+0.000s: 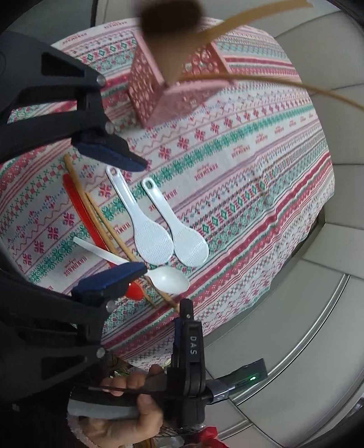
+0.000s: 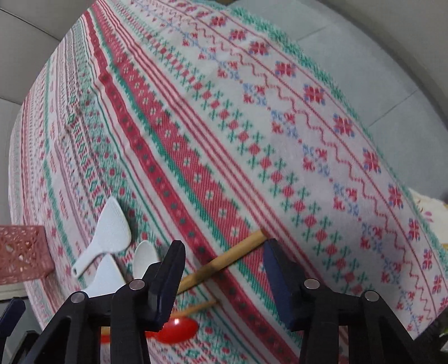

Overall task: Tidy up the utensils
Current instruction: 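Close the left tool on the white spoon while the right tool grasps a wooden chopstick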

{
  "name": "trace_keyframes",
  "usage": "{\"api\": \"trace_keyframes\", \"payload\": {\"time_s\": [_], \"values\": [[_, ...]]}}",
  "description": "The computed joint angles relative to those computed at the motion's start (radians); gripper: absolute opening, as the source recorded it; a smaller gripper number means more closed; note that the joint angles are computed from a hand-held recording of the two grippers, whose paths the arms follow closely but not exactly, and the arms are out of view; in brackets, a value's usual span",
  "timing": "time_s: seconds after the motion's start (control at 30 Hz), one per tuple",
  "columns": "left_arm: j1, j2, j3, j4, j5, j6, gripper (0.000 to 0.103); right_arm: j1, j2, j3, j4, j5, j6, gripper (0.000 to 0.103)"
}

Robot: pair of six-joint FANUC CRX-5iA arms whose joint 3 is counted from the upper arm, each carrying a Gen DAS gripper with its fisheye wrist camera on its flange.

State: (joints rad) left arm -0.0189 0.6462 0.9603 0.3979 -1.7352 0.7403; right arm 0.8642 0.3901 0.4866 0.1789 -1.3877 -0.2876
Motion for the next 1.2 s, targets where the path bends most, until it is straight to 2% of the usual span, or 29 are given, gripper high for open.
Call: {"api": "trace_keyframes", "payload": {"time_s": [0.07,0.17,0.2,0.23,0.37,0.43,0.47,0.77,0.9,1.2], "values": [[-0.015,0.013,0.017,-0.008,-0.009,-0.002,0.059,-0.003,0.027,0.035,0.018,-0.037,0.011,0.045],[-0.037,0.028,0.034,-0.020,-0.015,-0.011,0.057,-0.005,0.060,0.069,0.043,-0.078,0.014,0.031],[-0.048,0.030,0.034,-0.028,-0.012,-0.010,0.057,-0.007,0.066,0.075,0.049,-0.093,0.012,0.023],[-0.055,0.029,0.029,-0.037,-0.004,-0.011,0.057,-0.015,0.078,0.085,0.053,-0.085,0.013,0.020],[-0.079,0.021,0.011,-0.057,0.014,-0.007,0.057,-0.025,0.007,-0.031,0.059,0.034,-0.064,0.012],[-0.089,0.026,0.020,-0.065,0.012,0.002,0.057,-0.029,-0.039,-0.100,0.066,0.104,-0.100,0.002],[-0.095,0.023,0.018,-0.069,0.014,0.007,0.057,-0.030,-0.056,-0.124,0.069,0.124,-0.105,0.000],[-0.126,0.029,0.021,-0.047,-0.029,0.041,0.057,-0.021,-0.148,-0.224,0.069,0.226,-0.107,0.001],[-0.153,0.014,-0.027,-0.086,-0.009,0.052,0.057,-0.021,-0.162,-0.235,0.061,0.238,-0.125,0.004],[-0.180,0.030,-0.040,-0.132,0.013,0.116,0.056,-0.023,-0.198,-0.275,0.034,0.244,-0.147,0.011]]}}
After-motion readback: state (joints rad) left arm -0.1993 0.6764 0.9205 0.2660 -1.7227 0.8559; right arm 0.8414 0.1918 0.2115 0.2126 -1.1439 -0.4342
